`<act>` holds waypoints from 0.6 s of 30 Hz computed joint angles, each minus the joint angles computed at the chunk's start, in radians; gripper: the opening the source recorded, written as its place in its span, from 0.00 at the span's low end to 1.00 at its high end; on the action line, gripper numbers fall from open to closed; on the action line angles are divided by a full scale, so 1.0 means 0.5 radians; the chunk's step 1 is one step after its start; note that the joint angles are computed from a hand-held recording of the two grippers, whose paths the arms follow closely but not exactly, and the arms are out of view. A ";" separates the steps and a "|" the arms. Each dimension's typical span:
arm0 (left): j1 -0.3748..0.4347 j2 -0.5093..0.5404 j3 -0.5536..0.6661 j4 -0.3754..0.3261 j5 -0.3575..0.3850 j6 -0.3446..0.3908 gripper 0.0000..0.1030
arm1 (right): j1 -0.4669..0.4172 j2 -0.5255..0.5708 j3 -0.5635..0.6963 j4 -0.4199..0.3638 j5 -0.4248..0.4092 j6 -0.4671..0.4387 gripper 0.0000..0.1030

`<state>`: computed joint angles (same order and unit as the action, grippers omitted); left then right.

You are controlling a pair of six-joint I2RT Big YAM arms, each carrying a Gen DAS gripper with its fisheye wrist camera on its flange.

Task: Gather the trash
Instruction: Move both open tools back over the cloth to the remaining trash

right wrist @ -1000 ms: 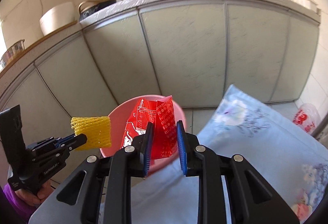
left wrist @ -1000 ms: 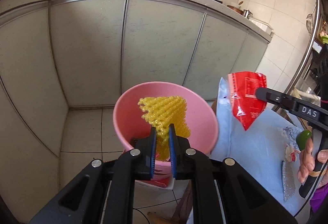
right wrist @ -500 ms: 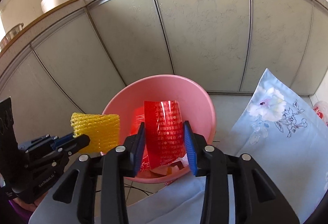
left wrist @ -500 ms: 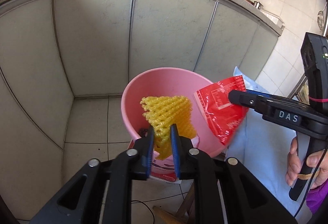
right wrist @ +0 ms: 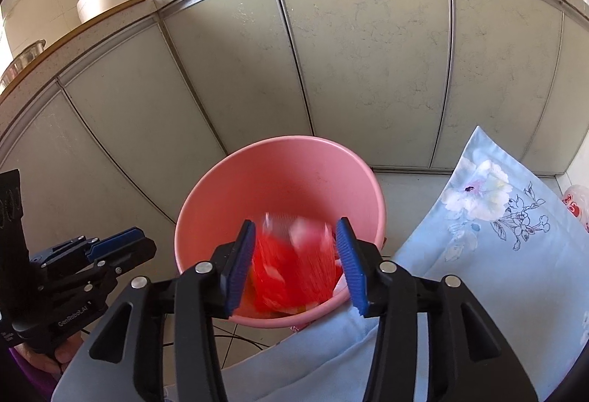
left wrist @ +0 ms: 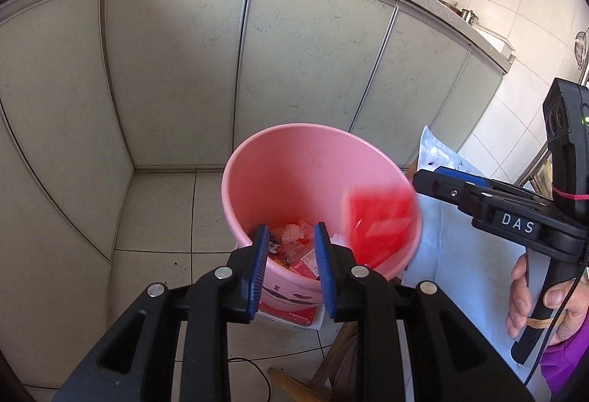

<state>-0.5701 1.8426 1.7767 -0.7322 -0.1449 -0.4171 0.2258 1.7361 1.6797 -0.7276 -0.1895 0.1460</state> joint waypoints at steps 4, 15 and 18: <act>-0.004 -0.023 -0.022 0.015 0.001 0.012 0.24 | 0.002 -0.020 -0.013 0.009 -0.007 -0.001 0.46; -0.058 -0.053 -0.022 0.047 0.093 0.057 0.25 | -0.042 -0.351 -0.403 0.240 0.101 0.113 0.46; -0.091 -0.059 -0.020 0.054 0.128 0.083 0.25 | -0.069 -0.452 -0.515 0.189 0.119 0.160 0.46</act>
<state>-0.6159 1.8130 1.7667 -0.7053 -0.0808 -0.3758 0.1913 1.5099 1.4221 -0.6329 -0.1303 0.2257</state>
